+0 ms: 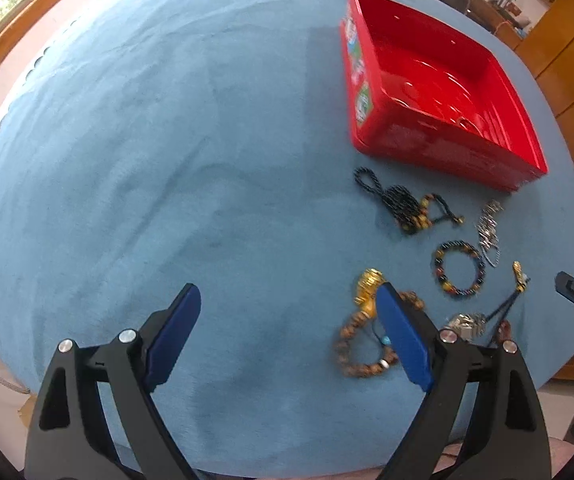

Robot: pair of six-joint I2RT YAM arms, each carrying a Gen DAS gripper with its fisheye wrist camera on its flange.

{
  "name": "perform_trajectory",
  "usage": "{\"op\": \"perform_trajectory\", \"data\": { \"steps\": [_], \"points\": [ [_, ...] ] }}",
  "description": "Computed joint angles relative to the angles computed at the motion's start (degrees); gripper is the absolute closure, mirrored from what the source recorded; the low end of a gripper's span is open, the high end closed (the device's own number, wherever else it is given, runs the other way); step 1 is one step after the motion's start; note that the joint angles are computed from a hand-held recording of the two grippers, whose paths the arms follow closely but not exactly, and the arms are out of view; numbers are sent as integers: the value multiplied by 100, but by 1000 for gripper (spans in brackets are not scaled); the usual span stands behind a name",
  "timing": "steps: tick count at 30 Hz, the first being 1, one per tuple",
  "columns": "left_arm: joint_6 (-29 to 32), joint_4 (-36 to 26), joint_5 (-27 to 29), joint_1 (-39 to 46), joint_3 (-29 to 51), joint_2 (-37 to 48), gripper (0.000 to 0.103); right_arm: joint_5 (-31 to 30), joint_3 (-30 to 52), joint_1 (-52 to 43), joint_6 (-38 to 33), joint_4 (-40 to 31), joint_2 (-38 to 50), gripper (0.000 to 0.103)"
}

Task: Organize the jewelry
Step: 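Move both grippers back from the tray over the remaining jewelry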

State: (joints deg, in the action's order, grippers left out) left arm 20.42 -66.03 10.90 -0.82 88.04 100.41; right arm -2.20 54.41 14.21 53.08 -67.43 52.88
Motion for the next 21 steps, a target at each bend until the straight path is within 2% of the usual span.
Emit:
{"op": "perform_trajectory", "data": {
  "steps": [14,21],
  "points": [
    [-305,251,35,-663,-375,202,15,112,-169,449,459,-24,-96,63],
    [-423,146,71,-717,-407,488,34,102,-190,464,495,-5,-84,63]
  ]
}}
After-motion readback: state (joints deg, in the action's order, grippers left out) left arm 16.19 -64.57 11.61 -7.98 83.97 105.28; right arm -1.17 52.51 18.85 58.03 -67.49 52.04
